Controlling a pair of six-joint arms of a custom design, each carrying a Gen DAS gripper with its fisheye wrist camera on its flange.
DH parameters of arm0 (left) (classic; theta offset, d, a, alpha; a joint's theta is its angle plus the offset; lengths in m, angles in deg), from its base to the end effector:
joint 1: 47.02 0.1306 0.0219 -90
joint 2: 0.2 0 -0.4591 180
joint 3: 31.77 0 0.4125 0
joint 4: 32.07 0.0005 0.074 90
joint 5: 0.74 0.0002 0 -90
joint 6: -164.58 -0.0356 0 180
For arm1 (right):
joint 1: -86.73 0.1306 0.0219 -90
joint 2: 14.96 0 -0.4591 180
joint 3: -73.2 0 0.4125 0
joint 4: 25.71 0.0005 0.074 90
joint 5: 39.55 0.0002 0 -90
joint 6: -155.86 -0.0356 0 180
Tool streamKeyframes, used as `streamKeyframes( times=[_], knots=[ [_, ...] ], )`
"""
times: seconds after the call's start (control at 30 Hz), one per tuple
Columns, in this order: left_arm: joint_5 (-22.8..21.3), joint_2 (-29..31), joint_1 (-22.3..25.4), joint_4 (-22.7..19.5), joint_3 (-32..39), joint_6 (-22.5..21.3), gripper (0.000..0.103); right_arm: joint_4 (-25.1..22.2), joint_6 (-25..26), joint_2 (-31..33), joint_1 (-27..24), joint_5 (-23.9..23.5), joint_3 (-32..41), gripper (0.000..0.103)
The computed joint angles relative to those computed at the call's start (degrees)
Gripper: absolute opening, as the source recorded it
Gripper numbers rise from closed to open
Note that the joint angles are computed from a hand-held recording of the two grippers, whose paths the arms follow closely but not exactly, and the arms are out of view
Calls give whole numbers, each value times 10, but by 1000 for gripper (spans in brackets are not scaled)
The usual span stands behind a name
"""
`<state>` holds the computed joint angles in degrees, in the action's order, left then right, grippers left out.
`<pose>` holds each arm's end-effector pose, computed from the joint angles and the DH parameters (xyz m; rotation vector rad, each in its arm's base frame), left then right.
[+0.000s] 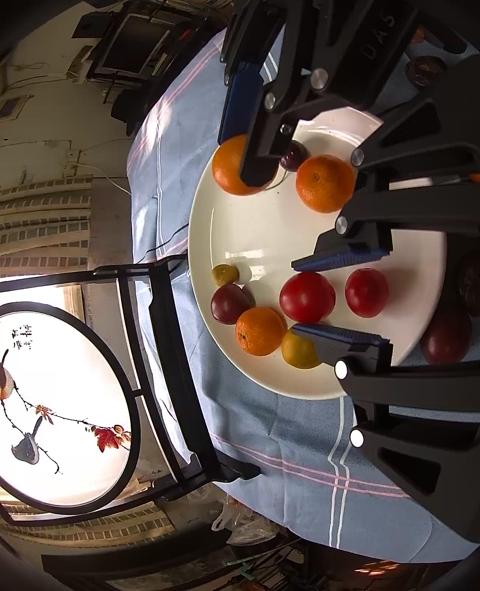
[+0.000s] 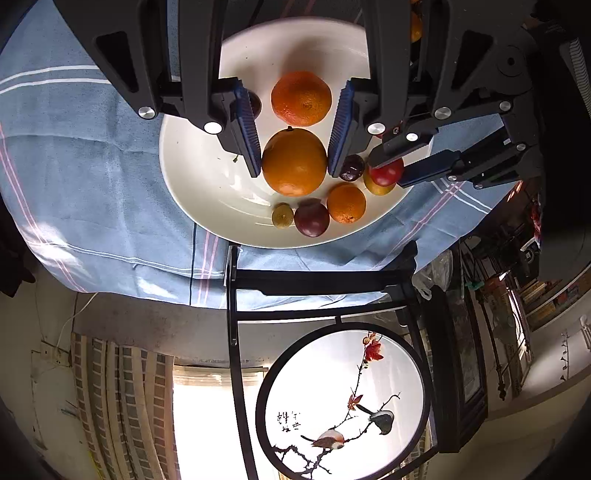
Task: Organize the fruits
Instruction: 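Carry the tomato and orange over the white plate and open both grippers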
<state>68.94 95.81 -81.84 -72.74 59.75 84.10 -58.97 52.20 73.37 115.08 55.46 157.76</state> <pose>0.4639 -0.3082 0.4786 0.3366 2.2736 0.0235 0.4483 0.2378 0.4963 -0.2370 2.2190 0.3074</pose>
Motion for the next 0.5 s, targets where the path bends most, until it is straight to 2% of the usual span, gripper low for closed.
streamKeyframes(
  times=[0.2, 0.27, 0.3, 0.5],
  knots=[
    [-3, 3, 1, -4, 1, 3, 29, 1, 1, 4, 1, 2, 2, 38],
    [-10, 2, 1, 1, -1, 5, 42, 11, 2, 1, 1, 9, -3, 43],
    [-14, 1, 0, 4, -2, 5, 44, 11, 2, 0, 1, 8, -3, 43],
    [-6, -6, 4, 7, -4, 6, 44, 15, 0, -8, 1, 4, -6, 43]
  ],
)
